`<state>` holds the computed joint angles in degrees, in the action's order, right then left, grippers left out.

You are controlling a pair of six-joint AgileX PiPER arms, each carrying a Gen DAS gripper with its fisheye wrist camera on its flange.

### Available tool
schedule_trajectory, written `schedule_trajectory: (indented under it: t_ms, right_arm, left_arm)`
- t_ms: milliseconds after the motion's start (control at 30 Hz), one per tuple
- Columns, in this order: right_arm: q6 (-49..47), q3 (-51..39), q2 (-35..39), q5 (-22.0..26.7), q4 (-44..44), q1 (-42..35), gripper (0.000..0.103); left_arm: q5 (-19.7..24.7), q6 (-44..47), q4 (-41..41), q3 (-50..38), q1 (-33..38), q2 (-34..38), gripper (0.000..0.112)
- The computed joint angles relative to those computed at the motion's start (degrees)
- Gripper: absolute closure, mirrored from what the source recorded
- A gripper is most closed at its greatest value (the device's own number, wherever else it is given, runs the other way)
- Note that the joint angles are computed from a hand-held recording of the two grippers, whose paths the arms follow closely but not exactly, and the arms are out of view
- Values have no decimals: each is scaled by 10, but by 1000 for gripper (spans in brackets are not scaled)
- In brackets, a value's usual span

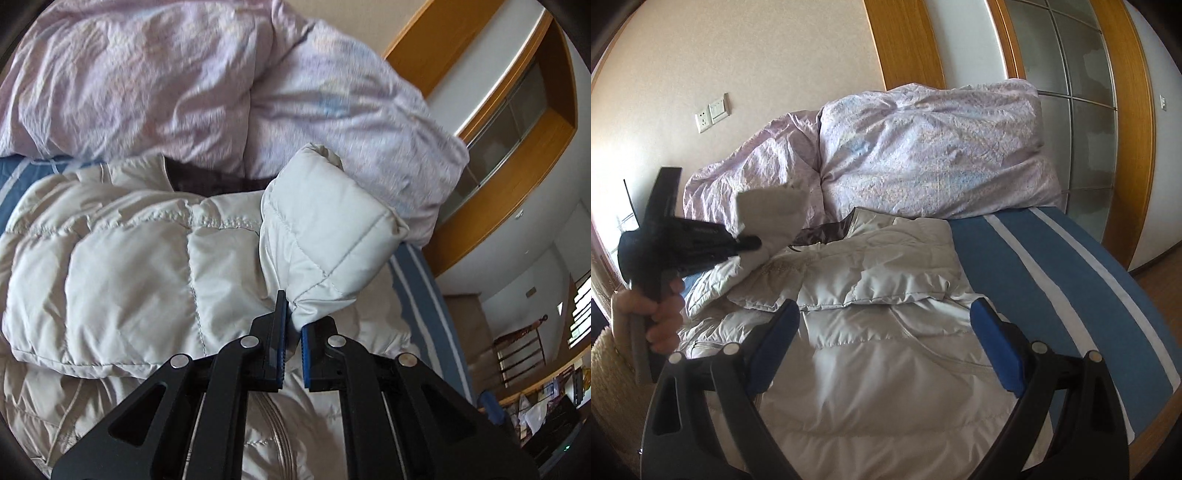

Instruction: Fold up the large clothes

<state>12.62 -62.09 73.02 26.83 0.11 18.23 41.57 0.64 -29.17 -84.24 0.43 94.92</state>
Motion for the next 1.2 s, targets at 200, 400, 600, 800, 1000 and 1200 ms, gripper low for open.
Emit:
schedule_trajectory:
  t_ms: [200, 400, 600, 800, 1000, 1200]
  right_arm:
    - [0, -24, 13, 12, -1, 4, 9]
    - [-121, -111, 59, 74, 168, -38, 9]
    - [-150, -268, 158, 200, 242, -33, 13]
    - [-107, -421, 302, 314, 292, -40, 29]
    - [-32, -552, 438, 389, 304, -46, 40]
    - [3, -596, 484, 387, 279, -36, 46]
  left_arm:
    - [-4, 12, -3, 11, -8, 5, 75]
    - [-56, 118, -87, 82, 18, -67, 16]
    - [-25, 166, -103, 160, 112, -172, 16]
    - [-53, 163, -21, 299, 240, -318, 16]
    - [-51, 321, -98, 443, 433, -421, 12]
    - [10, 427, -173, 484, 580, -388, 12]
